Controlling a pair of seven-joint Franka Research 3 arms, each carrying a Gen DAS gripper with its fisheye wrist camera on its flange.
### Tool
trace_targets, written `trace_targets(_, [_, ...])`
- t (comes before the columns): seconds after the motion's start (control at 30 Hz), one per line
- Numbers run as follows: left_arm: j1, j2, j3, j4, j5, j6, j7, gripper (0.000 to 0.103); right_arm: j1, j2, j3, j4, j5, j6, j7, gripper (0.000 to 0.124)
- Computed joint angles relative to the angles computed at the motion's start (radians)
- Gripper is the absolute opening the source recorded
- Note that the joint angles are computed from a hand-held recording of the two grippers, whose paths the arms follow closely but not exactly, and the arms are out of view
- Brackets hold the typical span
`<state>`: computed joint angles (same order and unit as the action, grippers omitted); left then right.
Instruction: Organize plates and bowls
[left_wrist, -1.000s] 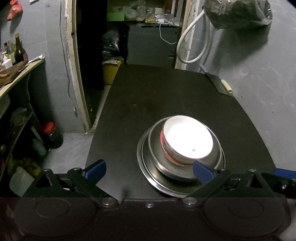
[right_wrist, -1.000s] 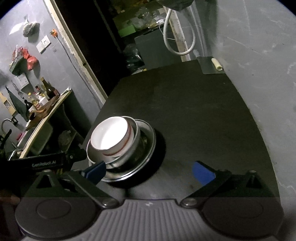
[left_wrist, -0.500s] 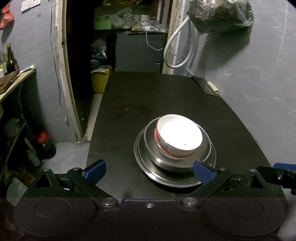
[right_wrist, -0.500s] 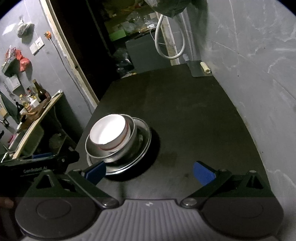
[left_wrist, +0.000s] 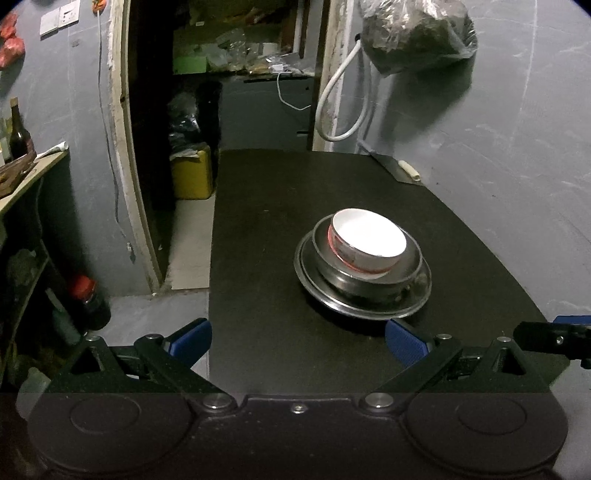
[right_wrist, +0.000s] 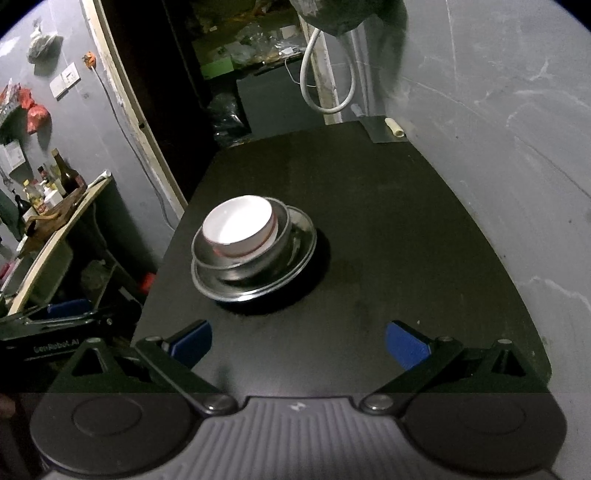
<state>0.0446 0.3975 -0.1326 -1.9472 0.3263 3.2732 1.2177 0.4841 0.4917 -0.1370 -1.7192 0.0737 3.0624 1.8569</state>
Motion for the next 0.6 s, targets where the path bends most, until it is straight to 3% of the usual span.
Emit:
trace_targets(0.13, [0.075,-0.023,-0.06,-0.058,0.019,0.044,0.004,0.101,0.106,-0.033,-0.095,-0.079,-0.04,0.057,0.063,0.103])
trace_targets(0.2, [0.114,-0.037,-0.089,-0.089,0.038,0.062,0.004,0.101,0.19,-0.045,-0.175,-0.12,-0.058,0.102,0.1,0.103])
trace_targets(0.37, [0.151,-0.061,-0.096,-0.141,0.091,0.115,-0.017,0.101,0.373,-0.05,-0.343,-0.179,-0.039,0.141,0.115,0.103])
trace_targets(0.6, [0.171,-0.072,-0.091,-0.16,0.159,0.151,-0.062,0.101,0.468,-0.054,-0.426,-0.193,-0.023,0.117,0.127,0.103])
